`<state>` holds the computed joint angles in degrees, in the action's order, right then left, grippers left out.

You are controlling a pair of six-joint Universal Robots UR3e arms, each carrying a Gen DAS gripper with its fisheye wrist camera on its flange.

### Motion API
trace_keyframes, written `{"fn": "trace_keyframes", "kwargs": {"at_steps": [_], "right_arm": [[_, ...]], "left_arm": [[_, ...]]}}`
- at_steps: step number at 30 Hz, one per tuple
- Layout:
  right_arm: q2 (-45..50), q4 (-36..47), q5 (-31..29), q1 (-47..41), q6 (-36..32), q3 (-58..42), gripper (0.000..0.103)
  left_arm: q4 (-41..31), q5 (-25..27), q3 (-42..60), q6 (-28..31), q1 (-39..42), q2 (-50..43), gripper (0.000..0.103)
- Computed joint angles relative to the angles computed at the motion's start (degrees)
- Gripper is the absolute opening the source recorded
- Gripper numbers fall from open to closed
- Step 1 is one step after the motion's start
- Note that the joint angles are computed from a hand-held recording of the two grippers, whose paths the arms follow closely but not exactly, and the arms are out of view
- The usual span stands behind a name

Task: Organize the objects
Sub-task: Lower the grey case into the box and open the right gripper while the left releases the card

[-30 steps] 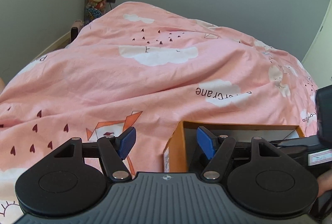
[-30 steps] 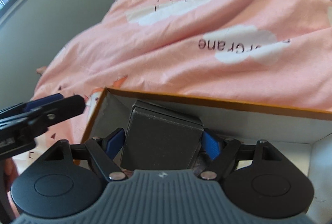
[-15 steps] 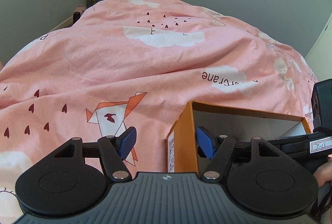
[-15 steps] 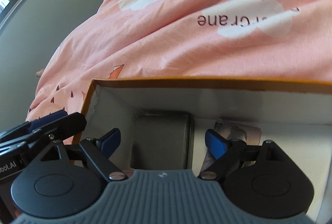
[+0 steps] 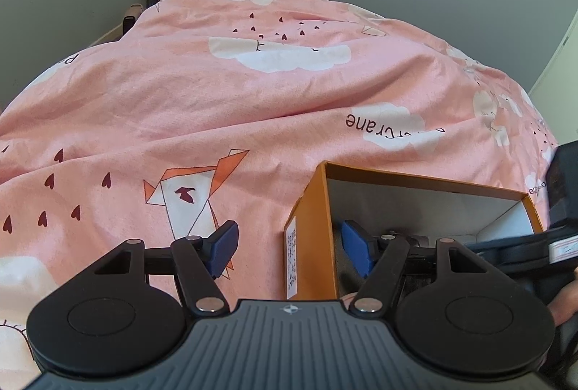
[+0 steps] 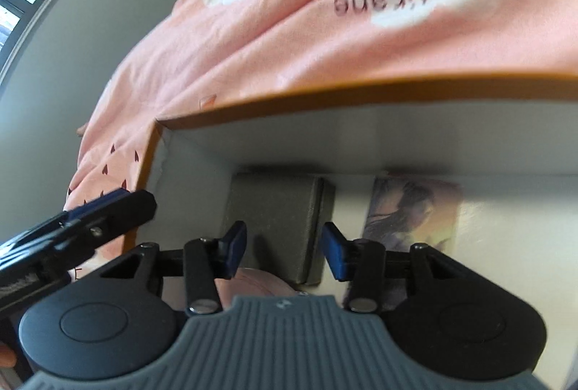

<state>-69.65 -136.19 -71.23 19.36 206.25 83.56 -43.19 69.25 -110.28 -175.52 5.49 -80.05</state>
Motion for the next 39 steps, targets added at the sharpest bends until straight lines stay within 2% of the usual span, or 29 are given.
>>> {"fn": "trace_keyframes", "kwargs": {"at_steps": [3,8,11,15,18,21,26,30,33,36,39], "right_arm": [[-4.3,-0.7,-2.1,-0.8,-1.4,3.1,0.057],[-7.6,4.2,-11.1,-1.1,0.0,4.3,0.056],[-8.8,5.0,-8.8,-3.3,0.9,7.2,0.05],[-8.9,4.2,-4.8,-5.3,0.7,10.2,0.035],[-8.4,2.9,-4.6,-5.1,1.2,10.8,0.024],[-8.5,0.6,-2.7,-5.5,1.9,12.6,0.022],[-6.3,-1.6,-4.8,-3.1,-0.7,10.9,0.022],[-5.0,-1.5,-6.4,-2.0,-2.5,9.1,0.022],[-7.0,-2.1,-5.9,-2.3,-3.0,10.8,0.022],[-10.8,-1.9,-7.4,-1.2,-4.0,12.4,0.025],[-16.4,-2.7,-9.6,0.8,-4.7,15.2,0.043]], "left_arm": [[-0.9,-0.5,0.4,0.6,0.1,-0.3,0.076],[-0.8,-0.3,0.1,0.1,0.1,-0.5,0.076],[-1.4,-0.2,0.4,0.6,-0.2,-0.3,0.076],[-2.1,0.3,0.7,1.0,-0.6,-0.5,0.076],[-1.8,0.5,0.4,1.1,-0.9,-0.4,0.076],[-1.9,0.6,0.2,1.3,-0.9,-0.3,0.076],[-1.8,0.6,0.0,1.5,-1.0,0.1,0.076],[1.1,1.9,-1.8,2.3,-2.2,1.4,0.076],[3.2,4.0,-3.2,2.9,-3.6,3.5,0.076],[3.5,3.8,-4.5,2.8,-3.7,7.9,0.076],[1.4,1.1,-5.9,3.2,-2.9,14.3,0.076]]}}
